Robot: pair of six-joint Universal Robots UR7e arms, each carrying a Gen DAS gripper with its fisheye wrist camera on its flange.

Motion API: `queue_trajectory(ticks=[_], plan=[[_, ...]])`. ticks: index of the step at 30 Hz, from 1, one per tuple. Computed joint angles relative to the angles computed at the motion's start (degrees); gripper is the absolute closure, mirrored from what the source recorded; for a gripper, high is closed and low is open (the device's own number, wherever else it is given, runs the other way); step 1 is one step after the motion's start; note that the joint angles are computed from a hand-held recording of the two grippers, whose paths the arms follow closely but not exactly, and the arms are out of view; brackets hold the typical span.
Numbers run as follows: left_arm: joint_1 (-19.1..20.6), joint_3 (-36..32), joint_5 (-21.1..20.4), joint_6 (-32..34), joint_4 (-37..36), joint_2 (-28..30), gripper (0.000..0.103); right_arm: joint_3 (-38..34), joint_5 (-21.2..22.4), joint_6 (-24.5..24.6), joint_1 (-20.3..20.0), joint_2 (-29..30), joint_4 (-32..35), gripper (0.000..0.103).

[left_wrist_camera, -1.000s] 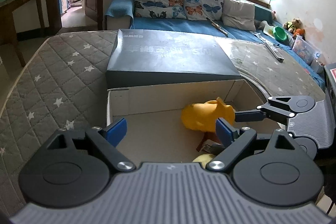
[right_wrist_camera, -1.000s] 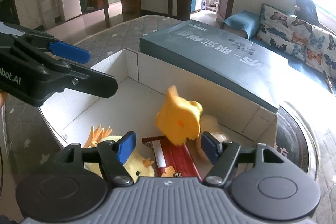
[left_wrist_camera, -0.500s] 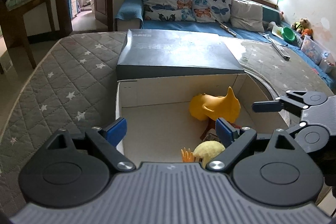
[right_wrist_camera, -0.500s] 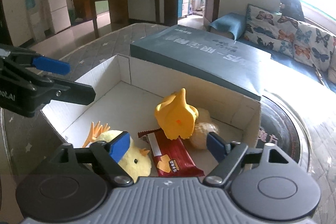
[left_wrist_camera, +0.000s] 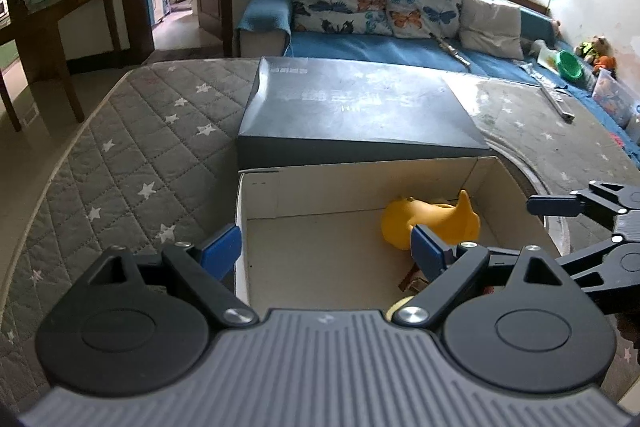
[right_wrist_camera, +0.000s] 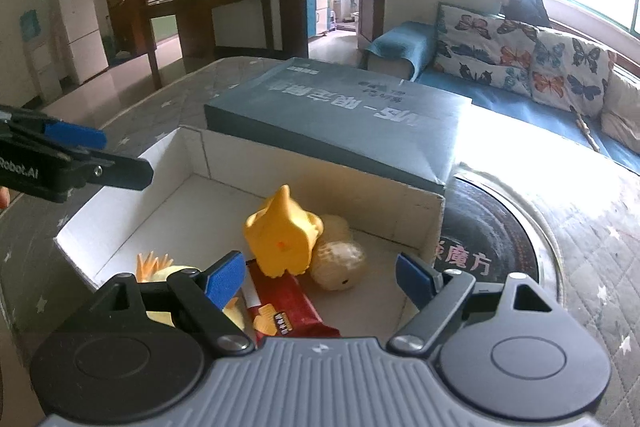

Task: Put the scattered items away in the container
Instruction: 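Withdraw the open left gripper up out of the box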

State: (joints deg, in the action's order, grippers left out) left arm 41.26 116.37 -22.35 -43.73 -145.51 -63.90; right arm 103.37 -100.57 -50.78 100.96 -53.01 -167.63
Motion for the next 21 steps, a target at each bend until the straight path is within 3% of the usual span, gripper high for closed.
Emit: queue_trajectory(ticks=[21], plan=[[4.6,-6.5,-0.3,1.1,4.5,2.5,0.013,-6.3,0.0,3.0,0.3,2.9,1.0,0.010]])
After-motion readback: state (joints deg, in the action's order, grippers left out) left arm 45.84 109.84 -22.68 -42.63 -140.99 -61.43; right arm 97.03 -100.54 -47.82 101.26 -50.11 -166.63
